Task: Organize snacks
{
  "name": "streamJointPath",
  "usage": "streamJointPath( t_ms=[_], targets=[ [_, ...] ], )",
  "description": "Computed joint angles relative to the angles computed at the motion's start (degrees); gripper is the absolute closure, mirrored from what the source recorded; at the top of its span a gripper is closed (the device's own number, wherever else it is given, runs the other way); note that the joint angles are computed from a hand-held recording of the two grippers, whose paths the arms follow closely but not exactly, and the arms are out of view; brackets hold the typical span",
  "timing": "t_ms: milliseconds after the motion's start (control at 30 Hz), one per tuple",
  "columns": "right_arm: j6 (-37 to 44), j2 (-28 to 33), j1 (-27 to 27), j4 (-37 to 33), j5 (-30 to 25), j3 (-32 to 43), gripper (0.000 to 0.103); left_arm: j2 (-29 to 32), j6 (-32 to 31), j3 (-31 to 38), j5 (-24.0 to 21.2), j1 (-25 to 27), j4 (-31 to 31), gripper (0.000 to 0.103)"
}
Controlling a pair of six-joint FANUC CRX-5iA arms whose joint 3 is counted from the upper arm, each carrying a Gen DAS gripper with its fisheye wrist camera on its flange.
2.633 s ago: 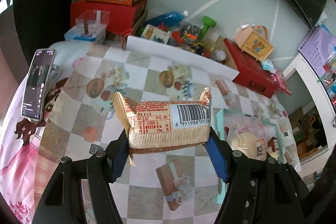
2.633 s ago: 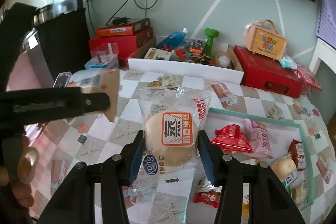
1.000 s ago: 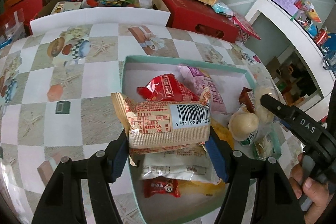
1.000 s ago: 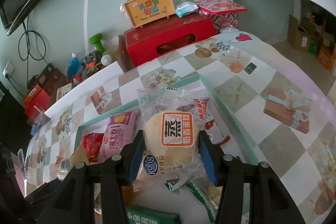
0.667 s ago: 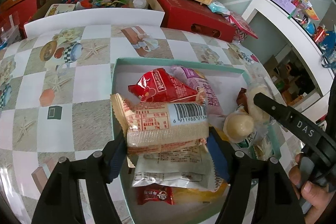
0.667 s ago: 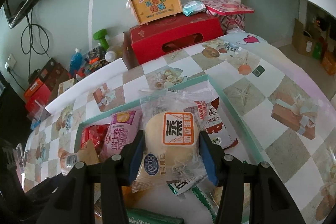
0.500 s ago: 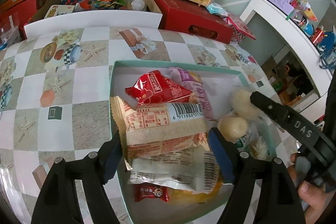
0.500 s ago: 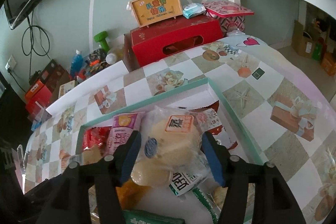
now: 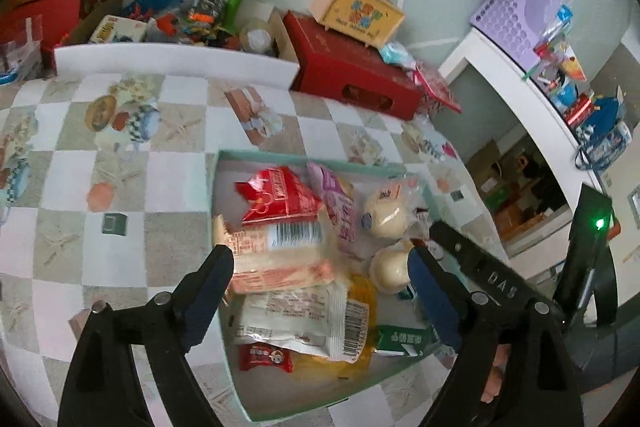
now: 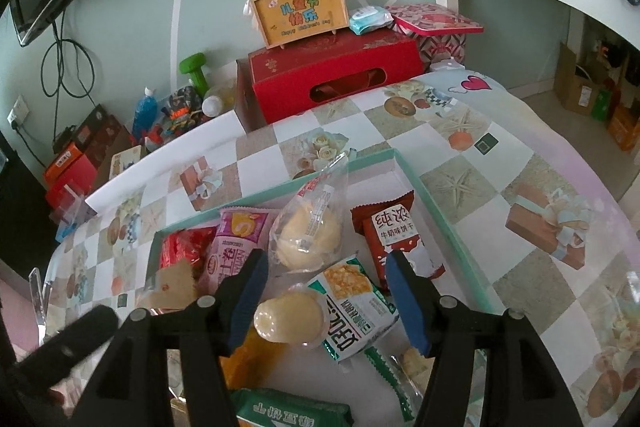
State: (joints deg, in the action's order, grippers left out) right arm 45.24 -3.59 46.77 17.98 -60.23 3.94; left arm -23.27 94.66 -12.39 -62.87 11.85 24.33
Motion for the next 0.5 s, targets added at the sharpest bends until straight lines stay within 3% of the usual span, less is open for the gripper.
streamJointPath(
  t_ms=[133,333,467,500],
  targets=[
    [0.6,0.1,0.8,0.5,-0.6,0.2,0.037,-0.7,4.7,1.8,-0.7,0.6,-6.1,0.008],
    [2.9,0.7,2.3,0.0,-1.0,1.0,0.017,1.5,17.9,8.5,-8.6,-2.5,-25.6,0.0],
    [4.5,1.0,3.4,0.0,-0.6,1.2,0.0,1.2,19.7,8.2,-10.5,-1.1,-27.9,0.0],
    [4.9,1.0,3.8,0.2,-0.2,1.0,0.0,1.1,19.9,8.2,-10.7,-1.2,-28.4,0.0]
  ],
)
